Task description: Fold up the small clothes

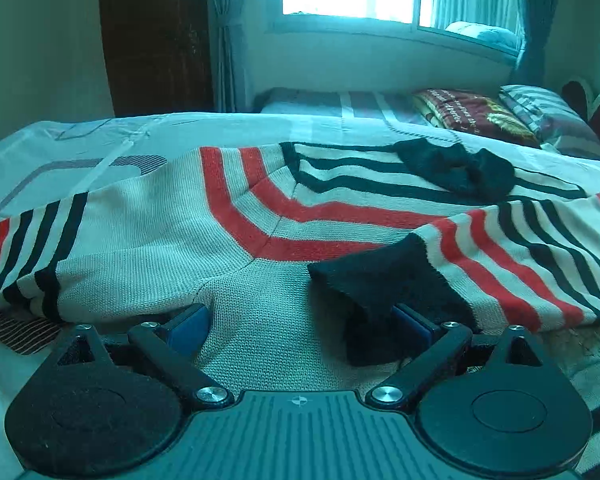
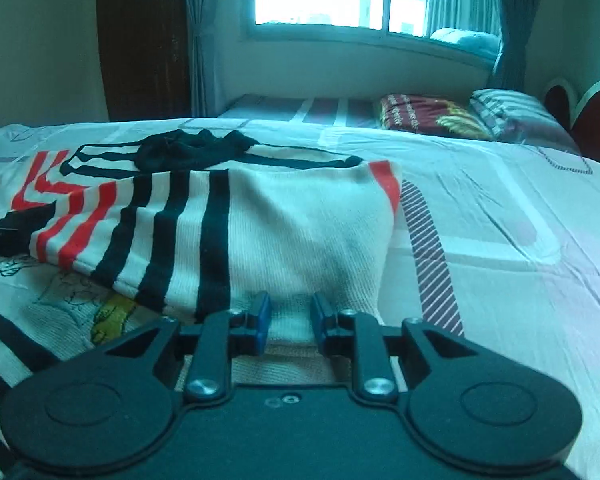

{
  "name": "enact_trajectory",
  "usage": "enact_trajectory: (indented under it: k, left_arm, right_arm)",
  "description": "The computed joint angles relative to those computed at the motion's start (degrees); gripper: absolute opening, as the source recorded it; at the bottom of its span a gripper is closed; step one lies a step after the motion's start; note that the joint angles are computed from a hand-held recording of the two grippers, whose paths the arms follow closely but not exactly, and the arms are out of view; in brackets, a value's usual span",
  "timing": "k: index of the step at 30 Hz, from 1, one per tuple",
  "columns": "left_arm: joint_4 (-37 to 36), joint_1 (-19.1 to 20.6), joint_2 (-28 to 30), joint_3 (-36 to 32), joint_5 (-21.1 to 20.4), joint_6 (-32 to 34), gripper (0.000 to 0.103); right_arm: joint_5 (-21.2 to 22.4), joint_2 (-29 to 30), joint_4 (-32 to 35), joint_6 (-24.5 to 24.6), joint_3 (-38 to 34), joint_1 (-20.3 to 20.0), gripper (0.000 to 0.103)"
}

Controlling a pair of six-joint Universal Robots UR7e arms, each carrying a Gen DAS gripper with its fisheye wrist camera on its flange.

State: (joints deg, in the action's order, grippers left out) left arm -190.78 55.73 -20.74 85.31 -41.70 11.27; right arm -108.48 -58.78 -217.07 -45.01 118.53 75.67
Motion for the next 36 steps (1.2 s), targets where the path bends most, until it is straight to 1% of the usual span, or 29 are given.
enact_trajectory:
  k: [2, 3, 4, 5, 7, 9, 11, 12, 13, 15, 16, 17, 18, 19, 21, 23, 24, 26, 27, 28, 29, 30, 31, 32, 33, 36]
  left_arm:
    - [2.0, 0.4, -0.8, 0.0, -0.8, -2.1, 0.099]
    - [2.5, 0.3, -1.4, 0.5, -0.4, -2.7, 0.099]
    - [1.2, 0.1, -2.1, 1.7, 0.4, -2.6, 0.099]
    - [-1.0, 0.1, -3.3, 3.4, 0.4, -2.3, 0.099]
    - [-6.5, 0.7, -6.3, 7.9, 0.6, -2.5, 0.099]
    - [-13.0, 2.1, -9.3, 11.9, 0.6, -3.0, 0.099]
    - [-17.3, 4.5, -12.6, 14.7, -0.1, -5.3, 0.098]
    - [-17.0, 6.0, -14.2, 15.5, 0.1, -8.7, 0.098]
    - [-16.9, 7.8, -15.9, 16.2, -1.1, -12.8, 0.098]
    - [-17.5, 11.4, -18.2, 16.8, -3.0, -19.5, 0.085]
    - [-18.4, 13.2, -19.1, 17.1, -5.4, -21.3, 0.07]
    - [-20.2, 14.6, -19.6, 17.1, -7.6, -21.9, 0.068]
    - [-20.3, 15.7, -20.1, 16.7, -9.1, -22.6, 0.066]
    - [-20.1, 16.5, -20.4, 16.0, -9.8, -23.2, 0.065]
    - [-20.7, 18.4, -20.5, 14.4, -12.0, -26.6, 0.065]
    - [-21.0, 20.3, -20.6, 13.1, -15.2, -30.6, 0.065]
    - [-20.7, 20.8, -20.5, 12.2, -15.5, -31.0, 0.065]
    - [-19.8, 21.4, -20.0, 10.3, -15.6, -30.3, 0.065]
    - [-18.5, 21.3, -19.7, 9.1, -14.5, -29.1, 0.065]
    - [-16.0, 21.0, -19.3, 7.5, -12.7, -26.4, 0.045]
    - [-11.2, 20.2, -19.0, 5.7, -9.4, -22.8, 0.007]
    - [-8.8, 19.5, -18.4, 4.5, -7.7, -18.8, 0.004]
    - [-8.8, 18.4, -17.9, 4.0, -7.8, -14.1, 0.004]
    - [-10.6, 17.2, -17.3, 4.0, -8.7, -8.9, 0.004]
    - [-11.8, 15.8, -16.7, 4.0, -10.2, -5.6, 0.004]
    - [-11.4, 11.4, -14.4, 3.5, -17.1, -0.3, 0.004]
  right_arm:
    - [-2.7, 0.9, -0.5, -0.2, -0.8, 1.2, 0.023]
    - [-3.2, 0.8, -0.5, 0.2, -0.9, 1.5, 0.023]
    - [-3.1, 0.2, -0.5, 1.3, -0.4, 1.5, 0.023]
    - [-2.1, -0.6, -1.4, 2.3, 0.7, 1.5, 0.026]
    - [-0.1, -2.6, -2.8, 3.5, 3.2, 1.0, 0.028]
    - [-0.2, -4.0, -2.5, 4.2, 4.9, 0.9, 0.028]
    - [-0.1, -4.8, -2.2, 4.6, 6.3, 0.9, 0.029]
    - [-0.1, -5.1, -1.8, 4.9, 6.8, 0.9, 0.029]
    - [-0.1, -5.3, -2.0, 5.1, 7.3, 1.0, 0.029]
    - [0.7, -5.5, -2.2, 5.8, 7.7, 1.1, 0.03]
    - [1.0, -5.8, -1.9, 6.4, 7.8, 1.1, 0.03]
    - [1.2, -5.9, -1.5, 7.2, 7.6, 1.2, 0.03]
    - [1.2, -6.0, -1.3, 7.6, 7.4, 1.2, 0.03]
    - [1.4, -6.2, -1.3, 8.1, 7.3, 1.2, 0.031]
    - [1.8, -6.5, -1.0, 8.6, 6.7, 1.1, 0.031]
    - [2.1, -6.4, -1.0, 8.5, 6.3, 1.0, 0.031]
    - [2.4, -6.6, -0.7, 8.4, 6.3, 0.9, 0.031]
    - [2.7, -6.8, -0.6, 7.8, 6.3, 0.6, 0.032]
    - [2.7, -7.0, -0.3, 7.8, 6.2, 0.5, 0.032]
    - [2.8, -7.2, 0.2, 8.1, 6.2, 0.3, 0.032]
    - [3.1, -7.5, 0.5, 8.5, 6.2, 0.0, 0.032]
    - [3.3, -7.7, 0.6, 8.8, 6.2, -0.3, 0.032]
    - [3.5, -7.8, 0.6, 9.2, 6.2, -0.6, 0.032]
    - [3.8, -8.0, 0.6, 9.5, 6.2, -0.9, 0.032]
    - [4.2, -8.3, 0.6, 9.9, 6.3, -1.3, 0.032]
    - [4.5, -8.2, 0.0, 10.7, 6.3, -1.9, 0.032]
